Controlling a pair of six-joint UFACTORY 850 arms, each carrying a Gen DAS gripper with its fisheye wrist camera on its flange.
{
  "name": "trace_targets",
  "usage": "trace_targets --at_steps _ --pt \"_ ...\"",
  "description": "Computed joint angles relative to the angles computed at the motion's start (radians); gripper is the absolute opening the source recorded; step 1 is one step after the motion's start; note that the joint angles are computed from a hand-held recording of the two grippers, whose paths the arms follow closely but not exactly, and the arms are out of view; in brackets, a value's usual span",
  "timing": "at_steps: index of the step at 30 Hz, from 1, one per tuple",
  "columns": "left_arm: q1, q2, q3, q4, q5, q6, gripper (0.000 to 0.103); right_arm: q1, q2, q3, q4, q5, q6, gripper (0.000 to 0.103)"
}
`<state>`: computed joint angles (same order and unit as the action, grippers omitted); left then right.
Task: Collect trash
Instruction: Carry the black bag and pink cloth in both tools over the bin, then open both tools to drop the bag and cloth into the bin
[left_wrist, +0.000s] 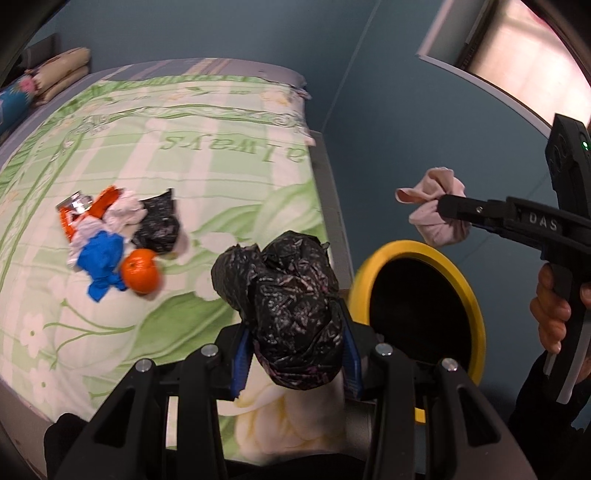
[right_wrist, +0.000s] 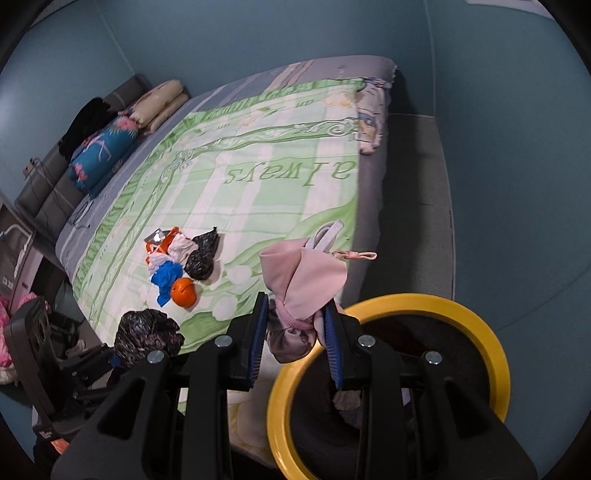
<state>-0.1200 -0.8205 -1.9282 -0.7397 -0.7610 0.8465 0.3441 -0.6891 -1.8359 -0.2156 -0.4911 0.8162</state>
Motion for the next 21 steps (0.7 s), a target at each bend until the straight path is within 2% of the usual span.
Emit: trace_targets --at_steps 9,14,21 --pt "-0.053 0.034 0.047 -0.024 -0.011 0.059 0.038 -0.025 0.112 0.178 -0.09 0.076 0.147 0.027" --pt "-0.079 0.043 0.071 -0.022 -0.015 0.081 0.038 -0.026 0.136 0.228 -0.181 0.082 0.239 0.018" --pt "-0.11 0.037 0.084 -0.001 -0.035 0.088 0.039 -0.049 0.186 0.32 -0.162 0.148 0.264 0.018"
